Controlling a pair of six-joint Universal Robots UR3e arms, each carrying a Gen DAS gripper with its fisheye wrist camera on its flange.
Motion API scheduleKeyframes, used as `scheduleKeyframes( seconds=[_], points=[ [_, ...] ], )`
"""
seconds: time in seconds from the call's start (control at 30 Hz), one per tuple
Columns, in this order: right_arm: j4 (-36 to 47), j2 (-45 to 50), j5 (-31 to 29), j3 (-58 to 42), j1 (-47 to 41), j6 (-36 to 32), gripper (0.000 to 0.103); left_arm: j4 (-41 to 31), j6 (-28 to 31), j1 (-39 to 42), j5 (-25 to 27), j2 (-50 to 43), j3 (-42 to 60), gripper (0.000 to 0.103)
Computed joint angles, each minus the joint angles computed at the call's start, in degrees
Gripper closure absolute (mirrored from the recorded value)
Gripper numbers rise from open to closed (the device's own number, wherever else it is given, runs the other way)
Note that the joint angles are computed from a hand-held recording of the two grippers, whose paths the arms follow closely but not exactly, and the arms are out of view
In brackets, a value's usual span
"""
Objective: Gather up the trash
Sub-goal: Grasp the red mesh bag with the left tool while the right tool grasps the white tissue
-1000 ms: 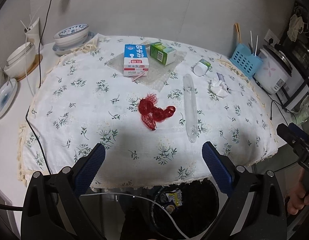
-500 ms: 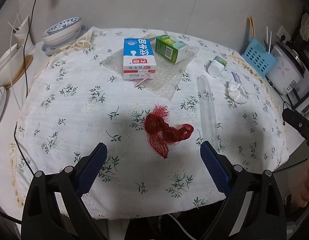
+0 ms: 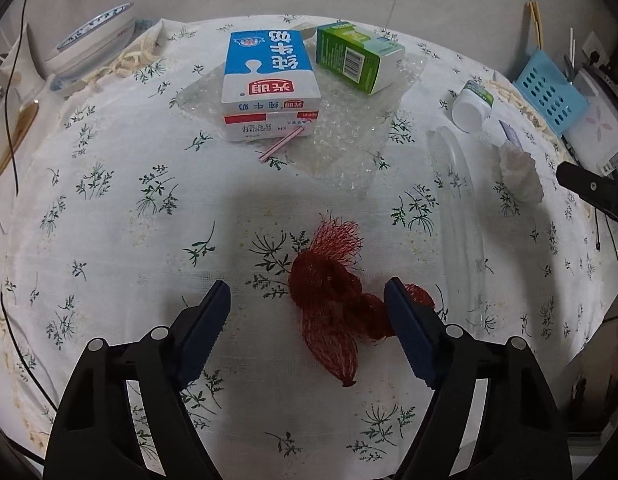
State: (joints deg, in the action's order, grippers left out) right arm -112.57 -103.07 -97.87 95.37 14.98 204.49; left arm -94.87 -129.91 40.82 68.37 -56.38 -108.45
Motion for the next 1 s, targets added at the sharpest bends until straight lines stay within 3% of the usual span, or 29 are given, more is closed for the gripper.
scheduleKeyframes(
  seconds=[0.27, 0.47, 0.57, 0.63, 0.73, 0.8, 1.0],
  points=[
    [-2.19, 4.96, 4.8, 1.44, -6.09, -1.5, 0.042, 4.93, -5.14, -6.36, 3.5, -3.18, -0.84, 0.048],
    [-3.33, 6.31, 7.76, 3.21, -8.01, -1.3, 0.053, 6.48, -7.17, -7.87, 5.16, -4.31, -0.3, 0.07],
    [-3.32, 6.85, 8.08, 3.25, -7.86, -1.19, 0.062, 6.02, -7.3, -7.48, 5.08, -4.96, 0.39, 0.081],
    [-3.43, 7.47, 7.96, 3.01, -7.61, -1.04, 0.073, 5.67, -6.8, -6.98, 4.71, -5.08, 0.63, 0.086],
    [-3.35, 7.85, 7.33, 2.72, -7.06, -0.29, 0.088, 5.03, -5.96, -5.97, 4.11, -5.19, 0.95, 0.088],
    [-3.59, 7.34, 7.58, 3.31, -7.36, -0.34, 0.092, 4.56, -5.2, -4.94, 3.49, -4.96, 1.09, 0.088],
    [-3.8, 5.09, 6.79, 3.98, -7.02, -0.36, 0.094, 1.28, -2.68, -1.7, 1.22, -4.83, 2.76, 0.088]
  ],
)
